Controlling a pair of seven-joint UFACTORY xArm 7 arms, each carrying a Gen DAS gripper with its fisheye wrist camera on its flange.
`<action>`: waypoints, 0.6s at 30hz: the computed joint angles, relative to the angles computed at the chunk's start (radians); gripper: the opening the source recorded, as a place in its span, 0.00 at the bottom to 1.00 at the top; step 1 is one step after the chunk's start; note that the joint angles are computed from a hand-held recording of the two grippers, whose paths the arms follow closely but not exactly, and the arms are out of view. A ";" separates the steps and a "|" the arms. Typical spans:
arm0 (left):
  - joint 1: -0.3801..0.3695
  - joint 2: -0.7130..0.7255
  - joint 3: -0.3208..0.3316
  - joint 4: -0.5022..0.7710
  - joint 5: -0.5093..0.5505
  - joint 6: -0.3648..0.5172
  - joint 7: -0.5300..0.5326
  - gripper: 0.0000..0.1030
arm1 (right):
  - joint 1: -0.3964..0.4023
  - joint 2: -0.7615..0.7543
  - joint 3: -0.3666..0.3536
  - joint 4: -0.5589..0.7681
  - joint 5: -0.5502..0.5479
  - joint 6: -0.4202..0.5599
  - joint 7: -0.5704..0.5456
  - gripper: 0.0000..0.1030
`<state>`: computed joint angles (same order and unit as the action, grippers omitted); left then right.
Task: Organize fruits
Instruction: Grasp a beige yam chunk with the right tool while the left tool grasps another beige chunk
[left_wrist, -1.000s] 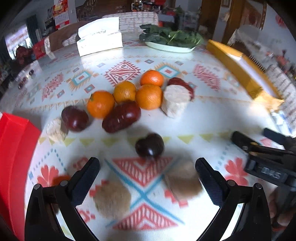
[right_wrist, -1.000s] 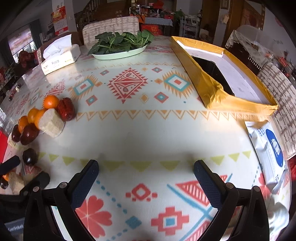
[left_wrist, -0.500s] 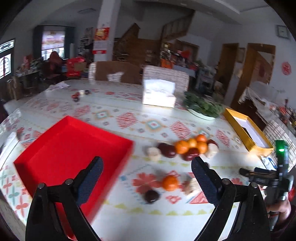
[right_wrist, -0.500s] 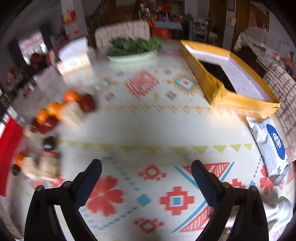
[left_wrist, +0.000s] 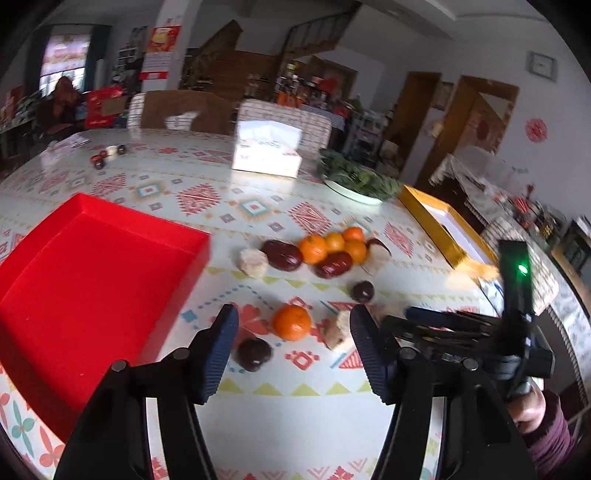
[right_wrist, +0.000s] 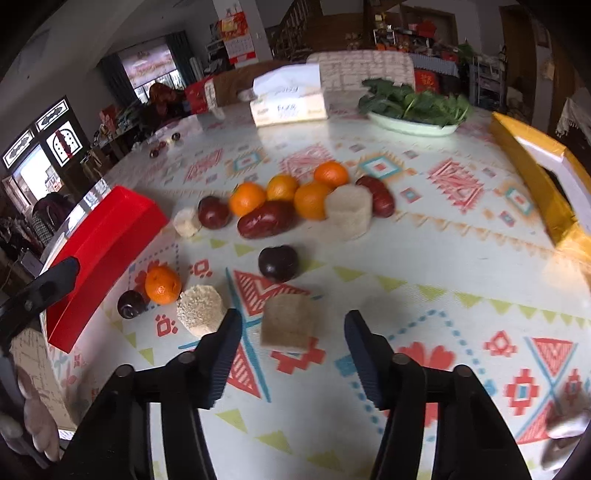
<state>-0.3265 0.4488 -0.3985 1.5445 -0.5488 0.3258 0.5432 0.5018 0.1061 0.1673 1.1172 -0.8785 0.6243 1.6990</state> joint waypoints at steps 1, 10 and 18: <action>0.002 0.001 -0.006 -0.001 0.000 0.004 0.012 0.60 | -0.003 0.010 -0.001 0.005 0.008 -0.011 -0.006 0.54; -0.092 0.075 0.019 0.098 0.111 0.097 0.033 0.60 | -0.019 -0.059 -0.002 -0.080 0.034 -0.019 0.014 0.33; -0.205 0.206 0.090 0.278 0.289 0.186 -0.032 0.60 | -0.082 -0.147 0.041 -0.185 0.021 -0.056 0.074 0.33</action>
